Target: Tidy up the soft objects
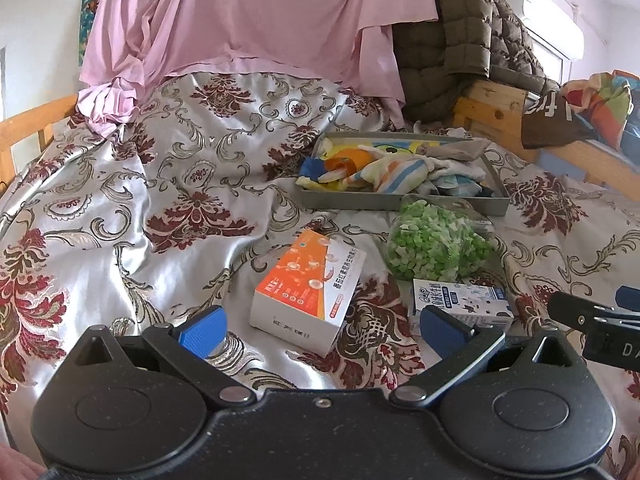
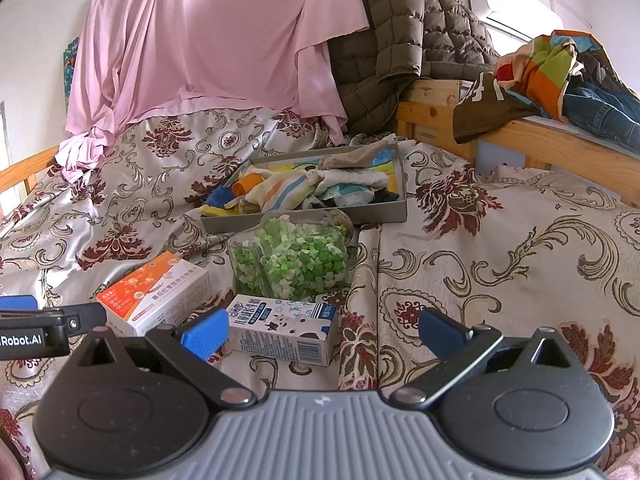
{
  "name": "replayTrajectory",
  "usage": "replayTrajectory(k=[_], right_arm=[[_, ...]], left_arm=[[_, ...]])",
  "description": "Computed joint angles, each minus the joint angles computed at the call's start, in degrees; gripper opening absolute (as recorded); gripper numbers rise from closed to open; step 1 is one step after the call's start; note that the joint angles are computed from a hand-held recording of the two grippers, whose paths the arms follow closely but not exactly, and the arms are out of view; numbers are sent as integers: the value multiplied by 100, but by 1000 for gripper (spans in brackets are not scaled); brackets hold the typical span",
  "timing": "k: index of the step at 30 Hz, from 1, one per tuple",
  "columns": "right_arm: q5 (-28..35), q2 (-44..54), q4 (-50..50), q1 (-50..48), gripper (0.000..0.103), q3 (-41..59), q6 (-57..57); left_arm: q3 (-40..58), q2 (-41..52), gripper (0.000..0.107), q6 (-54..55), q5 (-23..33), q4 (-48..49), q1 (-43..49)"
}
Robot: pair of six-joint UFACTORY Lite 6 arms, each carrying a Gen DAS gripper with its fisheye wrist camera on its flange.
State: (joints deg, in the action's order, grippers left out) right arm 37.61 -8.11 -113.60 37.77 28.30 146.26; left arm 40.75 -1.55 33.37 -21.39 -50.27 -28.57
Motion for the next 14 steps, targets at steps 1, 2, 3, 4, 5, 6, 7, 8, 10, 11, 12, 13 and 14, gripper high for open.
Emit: replayTrajectory(k=[1, 2, 3, 4, 5, 6, 7, 8, 10, 11, 12, 13, 14], right_arm=[[3, 4, 3, 4, 103, 2, -2], [3, 4, 3, 4, 103, 2, -2], [2, 2, 12, 8, 103, 3, -6], [3, -1, 17, 10, 103, 2, -10], [3, -1, 17, 10, 103, 2, -10], [2, -2, 27, 13, 103, 3, -18], [1, -5, 30, 14, 103, 3, -19], [1, 6, 41, 26, 103, 13, -22], [21, 30, 70, 64, 103, 26, -23], [20, 29, 80, 67, 103, 27, -30], [21, 26, 81, 67, 103, 27, -32], [23, 28, 88, 73, 103, 28, -34], [20, 25, 85, 68, 103, 28, -37]], left_arm=[[0, -2, 102, -2, 9, 1, 4], [-4, -5, 102, 2, 17, -10, 3], [6, -7, 102, 46, 24, -57, 0], [9, -17, 102, 85, 37, -102, 2], [11, -22, 102, 90, 52, -111, 5], [7, -30, 102, 40, 64, -52, 13], [-22, -58, 102, -77, 78, 75, 19], [-32, -63, 102, -131, 77, 141, 22], [-46, -65, 102, -113, 44, 142, -5], [-49, -64, 102, -118, 35, 153, -11], [-56, -65, 102, -150, 34, 198, -5], [-64, -72, 102, -157, 27, 208, -11], [-71, -73, 102, -168, 19, 214, -17]])
